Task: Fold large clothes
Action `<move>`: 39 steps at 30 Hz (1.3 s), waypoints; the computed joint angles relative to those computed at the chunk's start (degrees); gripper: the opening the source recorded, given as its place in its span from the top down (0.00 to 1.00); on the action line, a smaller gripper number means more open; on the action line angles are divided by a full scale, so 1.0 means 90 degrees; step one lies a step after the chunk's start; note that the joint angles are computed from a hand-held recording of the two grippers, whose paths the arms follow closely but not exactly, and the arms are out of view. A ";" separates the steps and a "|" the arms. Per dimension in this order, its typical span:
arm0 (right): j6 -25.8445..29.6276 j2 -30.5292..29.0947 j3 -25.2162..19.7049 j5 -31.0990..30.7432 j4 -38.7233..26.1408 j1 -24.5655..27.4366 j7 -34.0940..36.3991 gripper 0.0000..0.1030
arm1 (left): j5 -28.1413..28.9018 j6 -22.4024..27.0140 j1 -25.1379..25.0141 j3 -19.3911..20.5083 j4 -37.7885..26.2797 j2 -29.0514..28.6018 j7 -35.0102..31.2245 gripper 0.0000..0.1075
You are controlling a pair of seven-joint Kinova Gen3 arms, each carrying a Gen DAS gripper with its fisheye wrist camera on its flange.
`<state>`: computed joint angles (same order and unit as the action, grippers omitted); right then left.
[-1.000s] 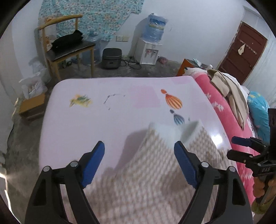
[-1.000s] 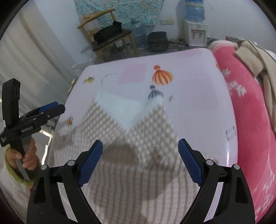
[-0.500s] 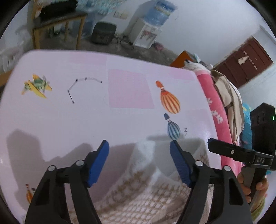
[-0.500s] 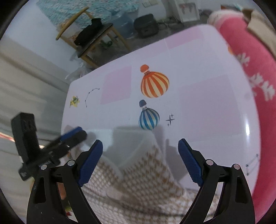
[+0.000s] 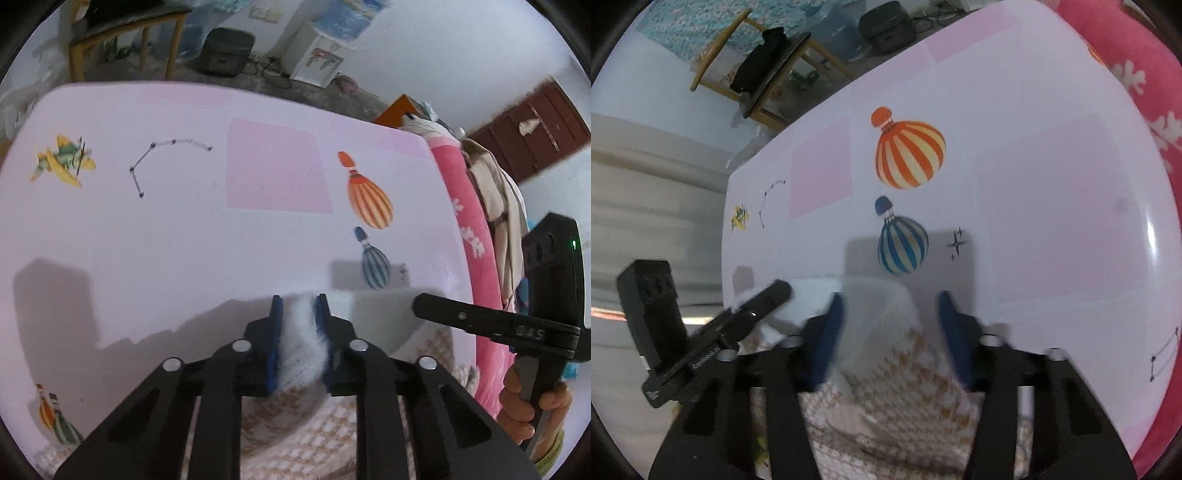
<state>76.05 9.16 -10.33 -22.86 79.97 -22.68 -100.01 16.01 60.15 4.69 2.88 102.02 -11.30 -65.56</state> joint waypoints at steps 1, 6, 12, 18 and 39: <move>-0.0008 -0.0096 -0.0028 0.0175 -0.0007 -0.0079 -0.0014 0.77 | -0.0175 0.0053 0.0008 0.0143 -0.0080 -0.0071 0.0107 0.87; -0.0002 -0.0688 -0.0057 0.0297 0.0149 -0.0119 0.0251 0.88 | -0.0496 0.0311 0.0192 0.0335 -0.0233 -0.0516 0.0203 0.89; 0.0058 -0.1462 -0.0146 0.0485 0.0440 -0.0284 0.0449 0.90 | -0.0876 0.0762 0.0350 0.0703 -0.0354 -0.1207 0.0207 0.89; -0.0157 -0.2243 -0.0250 0.0547 0.1035 -0.0427 0.0808 0.90 | -0.1494 0.1263 0.0473 0.1525 -0.0477 -0.1661 0.0322 0.92; -0.1368 -0.3162 -0.0589 0.0129 0.2146 -0.0799 0.1642 0.62 | -0.0704 0.0917 0.0730 0.2104 0.0995 -0.3355 0.0286 0.69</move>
